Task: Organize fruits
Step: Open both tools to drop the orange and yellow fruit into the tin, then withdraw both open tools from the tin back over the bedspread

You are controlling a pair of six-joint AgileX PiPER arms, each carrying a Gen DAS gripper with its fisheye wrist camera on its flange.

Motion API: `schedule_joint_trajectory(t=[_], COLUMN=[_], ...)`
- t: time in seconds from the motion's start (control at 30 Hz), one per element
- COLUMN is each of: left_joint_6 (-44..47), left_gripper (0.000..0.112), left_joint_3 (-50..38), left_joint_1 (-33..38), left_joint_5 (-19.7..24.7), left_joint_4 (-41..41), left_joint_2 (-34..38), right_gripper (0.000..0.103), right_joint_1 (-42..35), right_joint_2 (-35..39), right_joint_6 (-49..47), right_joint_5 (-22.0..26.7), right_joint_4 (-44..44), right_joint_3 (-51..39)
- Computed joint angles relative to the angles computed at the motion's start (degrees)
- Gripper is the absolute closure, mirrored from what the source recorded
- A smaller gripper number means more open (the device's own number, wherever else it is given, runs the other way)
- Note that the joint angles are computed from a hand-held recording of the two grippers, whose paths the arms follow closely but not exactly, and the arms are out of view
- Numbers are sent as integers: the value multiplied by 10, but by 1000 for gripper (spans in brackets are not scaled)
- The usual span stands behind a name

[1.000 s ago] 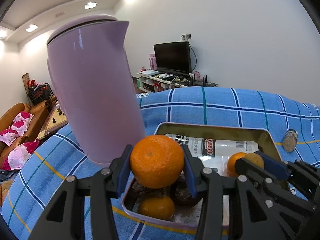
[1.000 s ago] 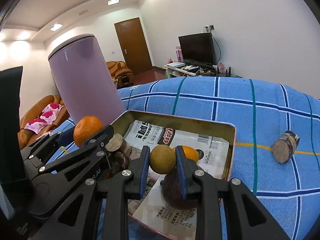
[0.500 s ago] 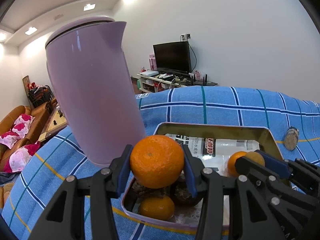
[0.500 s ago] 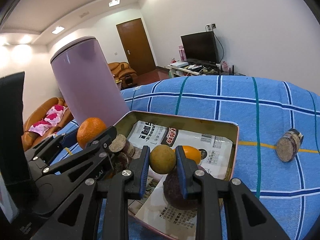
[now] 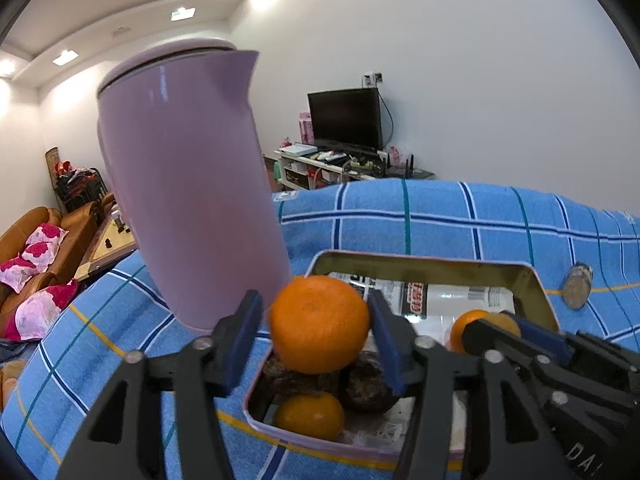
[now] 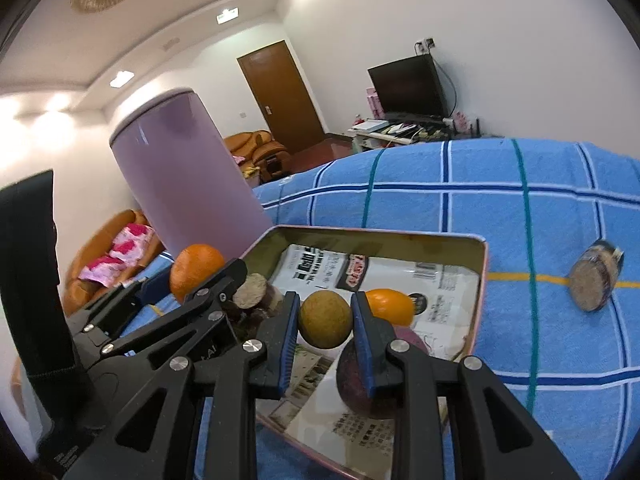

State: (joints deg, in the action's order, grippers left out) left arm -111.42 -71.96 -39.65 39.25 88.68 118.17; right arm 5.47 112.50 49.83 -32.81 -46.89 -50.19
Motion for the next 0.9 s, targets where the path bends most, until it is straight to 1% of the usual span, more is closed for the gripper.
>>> schedule_joint_trajectory(t=[0.13, 0.17, 0.23, 0.3, 0.33, 0.4, 0.47, 0.5, 0.53, 0.57, 0.63, 0.8, 0.9], left_joint_6=[-30, -36, -48, -62, -69, -79, -82, -83, -83, -81, -78, -74, -81], left_gripper=[32, 30, 17, 10, 9, 9, 9, 9, 9, 9, 9, 9, 9], left_joint_3=[9, 12, 14, 17, 20, 24, 25, 25, 25, 25, 24, 21, 22], left_joint_1=[-1, -1, -4, -7, -7, -6, -3, -2, -1, -1, -3, -5, -6], left_joint_5=[7, 9, 19, 33, 36, 36, 33, 30, 28, 27, 32, 35, 36], left_joint_4=[19, 23, 28, 34, 39, 42, 39, 37, 37, 37, 37, 32, 35], left_joint_2=[-6, -7, -9, -10, -12, -14, -16, -17, -17, -17, -16, -15, -16], right_gripper=[74, 74, 74, 74, 73, 66, 51, 48, 42, 40, 40, 40, 40], right_joint_1=[-19, -20, -23, -27, -28, -27, -24, -25, -27, -29, -28, -16, 0], right_joint_2=[7, 7, 4, -1, -2, -7, -15, -18, -21, -23, -32, -46, -58], right_joint_6=[56, 58, 50, 42, 37, 21, -10, -23, -33, -43, -75, -138, -213], right_joint_5=[-33, -37, -47, -62, -67, -72, -74, -79, -89, -97, -105, -97, -92], right_joint_4=[-48, -48, -38, -30, -25, -9, 28, 46, 61, 76, 112, 183, 268], right_joint_3=[-5, -4, 2, 10, 12, 20, 32, 38, 45, 52, 66, 81, 95])
